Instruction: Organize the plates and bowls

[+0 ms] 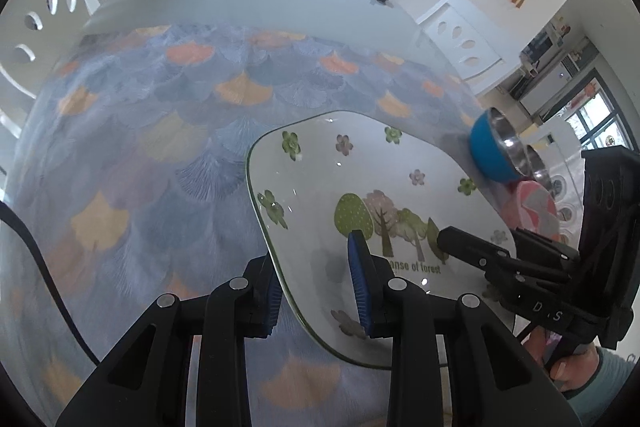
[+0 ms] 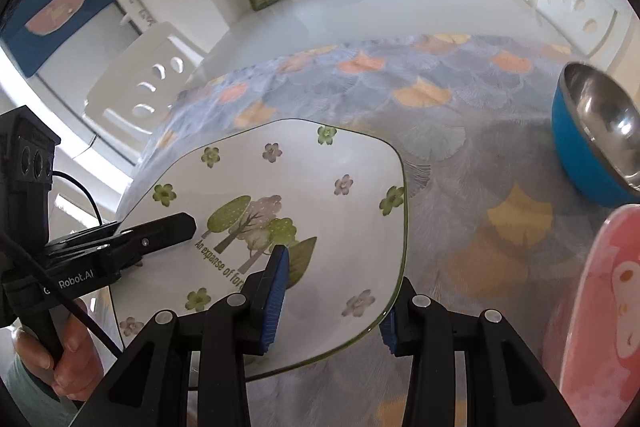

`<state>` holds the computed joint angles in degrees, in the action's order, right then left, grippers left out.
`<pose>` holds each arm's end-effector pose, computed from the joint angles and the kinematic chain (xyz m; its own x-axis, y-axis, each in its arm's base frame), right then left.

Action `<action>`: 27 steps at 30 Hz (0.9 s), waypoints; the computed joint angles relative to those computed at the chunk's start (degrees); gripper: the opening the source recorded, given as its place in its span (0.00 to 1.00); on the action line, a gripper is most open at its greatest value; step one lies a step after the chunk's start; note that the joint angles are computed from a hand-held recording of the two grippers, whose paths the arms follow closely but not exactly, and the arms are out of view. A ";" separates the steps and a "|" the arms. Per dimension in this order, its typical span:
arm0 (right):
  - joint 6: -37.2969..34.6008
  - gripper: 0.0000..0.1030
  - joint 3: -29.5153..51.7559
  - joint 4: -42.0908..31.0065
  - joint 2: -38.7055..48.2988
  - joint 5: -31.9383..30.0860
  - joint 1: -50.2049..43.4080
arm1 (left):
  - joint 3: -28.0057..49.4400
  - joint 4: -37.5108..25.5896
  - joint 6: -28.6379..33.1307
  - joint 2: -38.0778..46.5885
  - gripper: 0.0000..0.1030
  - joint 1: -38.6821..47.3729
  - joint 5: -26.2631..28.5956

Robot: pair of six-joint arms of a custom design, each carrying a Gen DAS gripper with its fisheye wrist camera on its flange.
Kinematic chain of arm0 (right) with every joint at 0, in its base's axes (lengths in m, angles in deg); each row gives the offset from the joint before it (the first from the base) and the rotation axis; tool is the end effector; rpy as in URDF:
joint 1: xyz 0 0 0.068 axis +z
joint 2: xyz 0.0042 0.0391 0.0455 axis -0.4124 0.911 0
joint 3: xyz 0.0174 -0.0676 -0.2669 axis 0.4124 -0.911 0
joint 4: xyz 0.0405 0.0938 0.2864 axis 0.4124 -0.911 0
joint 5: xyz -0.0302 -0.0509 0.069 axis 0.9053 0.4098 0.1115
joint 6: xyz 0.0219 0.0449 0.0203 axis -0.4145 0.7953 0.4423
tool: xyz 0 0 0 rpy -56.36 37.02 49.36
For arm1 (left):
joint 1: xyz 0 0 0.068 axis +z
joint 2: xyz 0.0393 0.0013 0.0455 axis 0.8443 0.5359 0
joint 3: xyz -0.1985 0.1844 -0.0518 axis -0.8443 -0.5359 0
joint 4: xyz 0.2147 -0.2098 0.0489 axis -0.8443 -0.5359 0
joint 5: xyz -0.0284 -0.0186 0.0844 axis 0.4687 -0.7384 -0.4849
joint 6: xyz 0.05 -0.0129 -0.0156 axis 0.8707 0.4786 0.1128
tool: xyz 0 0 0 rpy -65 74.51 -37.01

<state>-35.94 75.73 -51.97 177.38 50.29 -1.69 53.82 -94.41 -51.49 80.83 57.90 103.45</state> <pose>0.3142 0.1400 0.1575 -0.8681 -0.1186 -0.4821 -0.2971 0.9020 0.3131 0.2626 -0.0113 0.1815 -0.8809 -0.0829 -0.4660 0.0975 0.9317 -0.3500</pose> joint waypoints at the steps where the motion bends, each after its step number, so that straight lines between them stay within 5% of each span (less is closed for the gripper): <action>1: -0.14 0.38 -0.76 -0.35 -1.89 0.13 0.54 | -0.54 -0.32 -0.22 -1.37 0.26 -0.06 -0.14; 16: 6.13 0.38 -10.68 -9.19 -30.55 7.81 12.94 | -5.68 -22.06 0.29 -37.08 0.26 3.36 -0.11; 27: 21.34 0.38 -18.71 -19.63 -49.06 22.90 34.25 | -6.08 -50.01 16.50 -57.94 0.26 15.69 7.05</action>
<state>-14.60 57.03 -71.60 128.32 73.19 32.57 47.74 -144.42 -34.99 22.88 73.59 110.50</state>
